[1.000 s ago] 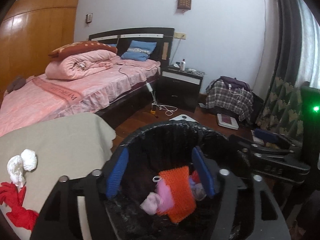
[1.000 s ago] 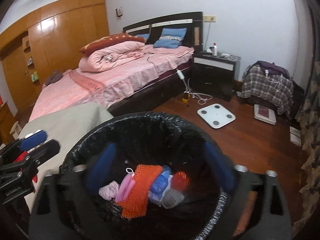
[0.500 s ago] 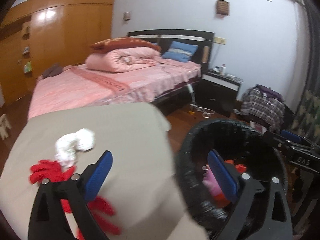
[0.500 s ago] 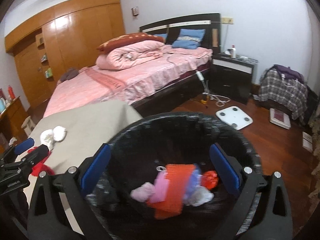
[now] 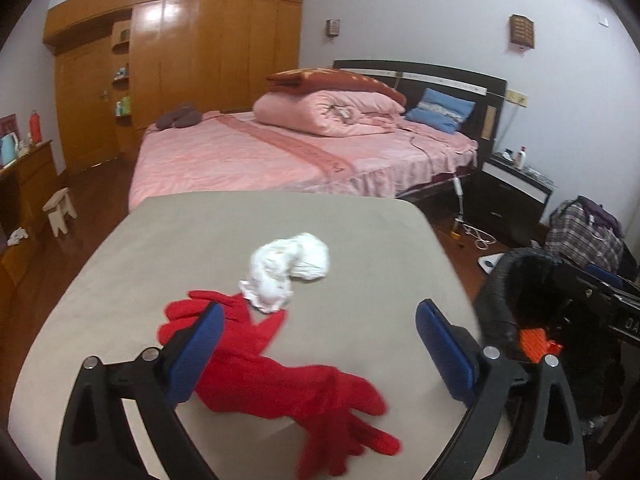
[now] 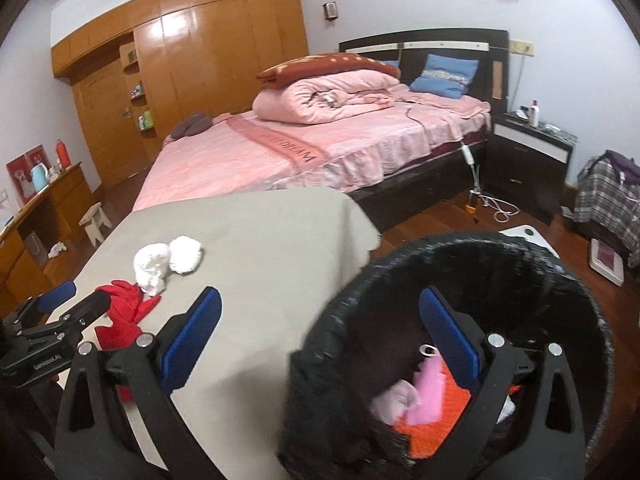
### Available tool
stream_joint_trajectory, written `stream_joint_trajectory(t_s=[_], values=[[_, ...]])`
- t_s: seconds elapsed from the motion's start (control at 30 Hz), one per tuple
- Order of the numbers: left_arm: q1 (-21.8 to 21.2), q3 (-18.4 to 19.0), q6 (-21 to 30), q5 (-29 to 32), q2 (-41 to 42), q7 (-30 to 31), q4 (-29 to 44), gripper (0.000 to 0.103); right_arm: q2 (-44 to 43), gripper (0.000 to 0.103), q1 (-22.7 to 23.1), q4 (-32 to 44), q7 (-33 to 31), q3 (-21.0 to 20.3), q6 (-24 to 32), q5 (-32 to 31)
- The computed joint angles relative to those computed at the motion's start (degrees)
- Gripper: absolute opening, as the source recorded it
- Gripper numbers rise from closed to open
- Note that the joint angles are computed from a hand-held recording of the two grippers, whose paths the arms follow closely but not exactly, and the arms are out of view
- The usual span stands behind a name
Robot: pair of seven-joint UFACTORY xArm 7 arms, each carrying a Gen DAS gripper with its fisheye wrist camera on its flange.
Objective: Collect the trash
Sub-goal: 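Lift both tools out of the bin and return to the table, then grasp the crumpled white sock with the left tool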
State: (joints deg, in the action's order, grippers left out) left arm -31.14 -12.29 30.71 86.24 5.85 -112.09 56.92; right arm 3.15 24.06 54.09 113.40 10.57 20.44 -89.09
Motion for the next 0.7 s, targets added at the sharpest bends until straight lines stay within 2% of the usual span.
stream_joint_trajectory(t_s=[0.23,0.47,0.7], values=[[2.11,1.90,-1.49,2.10,2.43,-0.65,1.97,0.094,9.22,0.097,2.43,10.23,-4.26,-1.06,0.36,2.36],[3.94,4.58,-4.74,2.98,7.92,1.51,6.83,0.094,17.52,0.097,6.14,18.68,-10.14,-4.80,0.27,9.04],[4.44,7.43,-9.13,1.81,13.85,4.46,11.86,0.091,22.78,0.097,9.75,23.17,-13.49,-8.98,-0.20,14.37]])
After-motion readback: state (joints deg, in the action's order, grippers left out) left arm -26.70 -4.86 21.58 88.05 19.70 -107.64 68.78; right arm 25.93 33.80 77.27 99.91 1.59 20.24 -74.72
